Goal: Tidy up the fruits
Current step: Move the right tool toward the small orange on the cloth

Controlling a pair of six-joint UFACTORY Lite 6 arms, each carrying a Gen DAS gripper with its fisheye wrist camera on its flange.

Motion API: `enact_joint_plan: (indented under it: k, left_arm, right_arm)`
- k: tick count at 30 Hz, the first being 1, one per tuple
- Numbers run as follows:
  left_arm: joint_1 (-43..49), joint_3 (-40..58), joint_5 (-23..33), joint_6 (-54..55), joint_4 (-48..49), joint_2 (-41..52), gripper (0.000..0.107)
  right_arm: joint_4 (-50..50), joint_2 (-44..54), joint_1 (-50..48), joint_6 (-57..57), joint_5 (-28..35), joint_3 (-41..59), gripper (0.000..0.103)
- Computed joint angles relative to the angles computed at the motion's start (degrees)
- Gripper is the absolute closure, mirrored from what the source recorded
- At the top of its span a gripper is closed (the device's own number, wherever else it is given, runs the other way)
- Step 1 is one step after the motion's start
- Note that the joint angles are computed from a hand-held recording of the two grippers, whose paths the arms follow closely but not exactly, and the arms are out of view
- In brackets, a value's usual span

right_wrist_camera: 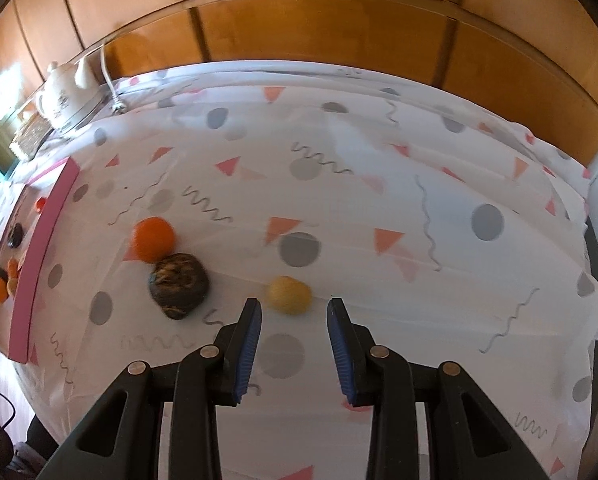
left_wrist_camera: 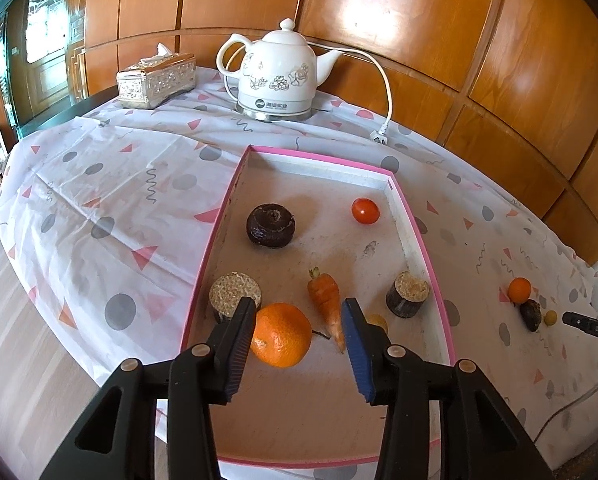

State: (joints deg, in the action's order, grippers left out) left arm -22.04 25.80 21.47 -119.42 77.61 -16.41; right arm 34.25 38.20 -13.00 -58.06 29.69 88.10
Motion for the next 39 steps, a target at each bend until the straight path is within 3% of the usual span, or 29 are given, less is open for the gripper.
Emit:
enact_joint_plan:
  k: [16,30,39]
  left_arm:
    - [1.0,-4.0,1.8,5.0,-7.3,-7.9,0.060]
    - [6.6,-8.6,1.8,13.3,-15.6,-15.8,0.055]
    - [12.5,-10.6,-1.1,17.4,-18.0,-18.0,0.054]
  right_arm:
    - [2.9,0.8,3.7,-0.5,2.6,1.2,0.069]
    - [3.3,3.9,13.1,2.9,2.1,5.6,0.066]
    - [2.4,8.5,11.1,6.1,9.7,16.4,0.061]
